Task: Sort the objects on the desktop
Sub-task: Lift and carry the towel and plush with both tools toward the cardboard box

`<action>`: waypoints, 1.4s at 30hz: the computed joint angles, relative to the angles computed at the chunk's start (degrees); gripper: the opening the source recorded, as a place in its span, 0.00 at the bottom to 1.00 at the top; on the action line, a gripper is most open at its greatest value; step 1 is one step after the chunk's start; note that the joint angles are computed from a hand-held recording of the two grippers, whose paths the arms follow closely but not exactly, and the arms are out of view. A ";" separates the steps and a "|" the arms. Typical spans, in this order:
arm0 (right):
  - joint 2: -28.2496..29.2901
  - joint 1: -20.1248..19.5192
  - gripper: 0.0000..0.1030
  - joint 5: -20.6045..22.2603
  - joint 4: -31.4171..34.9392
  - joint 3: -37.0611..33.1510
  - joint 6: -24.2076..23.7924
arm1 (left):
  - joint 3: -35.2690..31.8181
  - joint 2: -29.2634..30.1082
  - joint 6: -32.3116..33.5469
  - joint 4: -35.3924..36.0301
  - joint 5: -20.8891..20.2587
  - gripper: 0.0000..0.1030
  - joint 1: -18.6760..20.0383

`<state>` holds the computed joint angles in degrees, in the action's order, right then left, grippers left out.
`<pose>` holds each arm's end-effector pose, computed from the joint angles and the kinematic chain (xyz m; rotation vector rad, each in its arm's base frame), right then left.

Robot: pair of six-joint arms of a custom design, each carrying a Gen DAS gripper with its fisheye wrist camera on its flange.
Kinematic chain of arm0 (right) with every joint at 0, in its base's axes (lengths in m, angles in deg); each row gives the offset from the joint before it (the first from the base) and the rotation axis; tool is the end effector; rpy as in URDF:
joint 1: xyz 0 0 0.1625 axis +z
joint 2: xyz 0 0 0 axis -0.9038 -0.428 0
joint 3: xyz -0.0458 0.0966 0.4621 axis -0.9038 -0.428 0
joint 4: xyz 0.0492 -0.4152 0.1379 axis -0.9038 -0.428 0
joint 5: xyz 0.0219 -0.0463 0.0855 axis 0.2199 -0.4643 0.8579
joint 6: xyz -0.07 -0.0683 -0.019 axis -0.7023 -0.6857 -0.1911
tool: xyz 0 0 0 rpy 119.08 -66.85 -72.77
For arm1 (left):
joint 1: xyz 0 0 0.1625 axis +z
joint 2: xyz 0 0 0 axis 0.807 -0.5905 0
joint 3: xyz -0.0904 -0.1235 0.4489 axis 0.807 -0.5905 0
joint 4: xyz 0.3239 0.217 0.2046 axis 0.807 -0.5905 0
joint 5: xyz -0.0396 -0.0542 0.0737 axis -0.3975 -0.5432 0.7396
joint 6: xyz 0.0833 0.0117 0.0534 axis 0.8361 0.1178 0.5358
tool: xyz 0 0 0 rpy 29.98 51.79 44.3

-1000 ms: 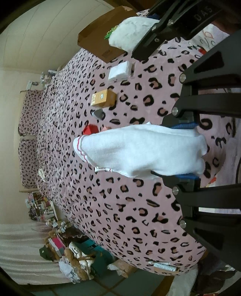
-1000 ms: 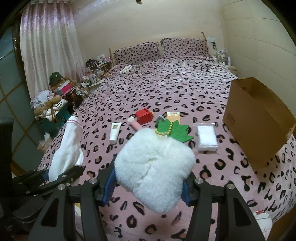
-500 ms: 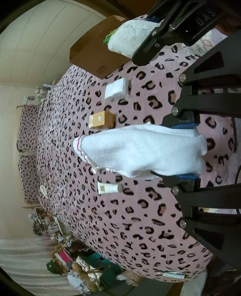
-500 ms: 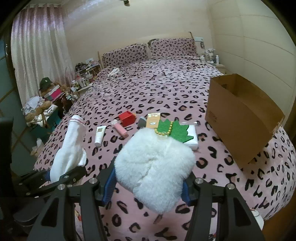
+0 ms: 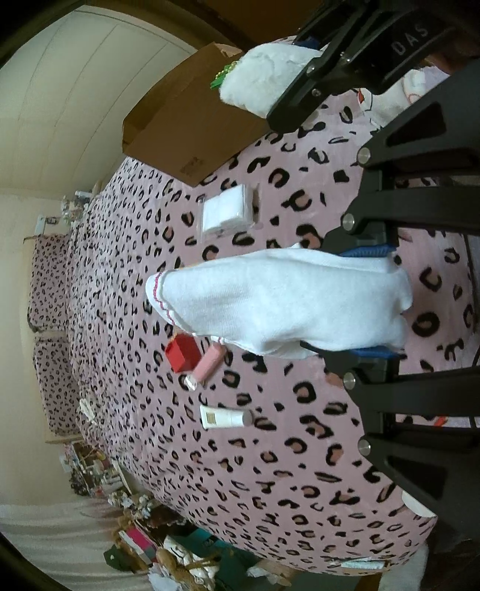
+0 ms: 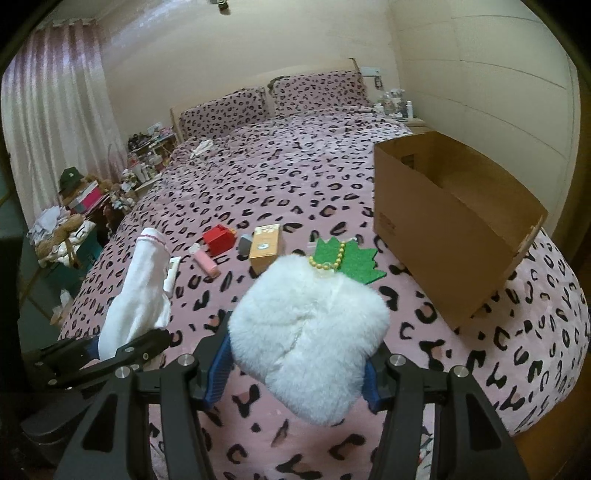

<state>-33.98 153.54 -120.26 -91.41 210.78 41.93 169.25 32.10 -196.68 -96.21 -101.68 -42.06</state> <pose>0.1114 -0.3744 0.4676 0.8261 -2.5680 0.7413 -0.5717 -0.3219 0.0130 -0.2310 2.0939 -0.8900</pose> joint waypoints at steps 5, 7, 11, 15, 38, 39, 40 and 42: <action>0.71 -0.19 0.56 -0.57 -1.04 -1.05 0.46 | -0.82 0.87 4.40 -3.28 1.47 0.35 0.96; 0.92 -0.23 0.56 -0.86 -1.39 -1.54 0.54 | -1.11 1.11 6.31 -4.91 2.19 0.35 1.34; 1.02 -0.46 0.56 -1.50 -2.08 -2.26 0.49 | -2.59 2.01 9.34 -6.18 3.38 0.35 2.02; 1.46 -0.79 0.56 -2.16 -3.16 -3.09 0.38 | -4.02 2.96 12.54 -7.43 4.29 0.35 2.72; 2.61 -3.40 0.56 -3.71 -5.44 -6.09 -0.26 | -8.59 7.04 29.43 -17.12 5.68 0.35 5.66; 2.75 -3.56 0.56 -3.75 -5.74 -6.24 -0.30 | -9.04 7.42 30.40 -17.52 5.74 0.35 5.81; 2.90 -3.61 0.56 -3.92 -5.84 -6.44 -0.28 | -9.41 7.70 31.18 -17.87 5.82 0.35 5.92; 3.07 -3.71 0.56 -4.12 -6.22 -6.64 -0.24 | -9.93 8.17 33.07 -19.18 5.76 0.35 6.11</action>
<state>-30.91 149.82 -124.38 -97.63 204.13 41.69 159.31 40.28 -163.61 -115.40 -95.92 -35.94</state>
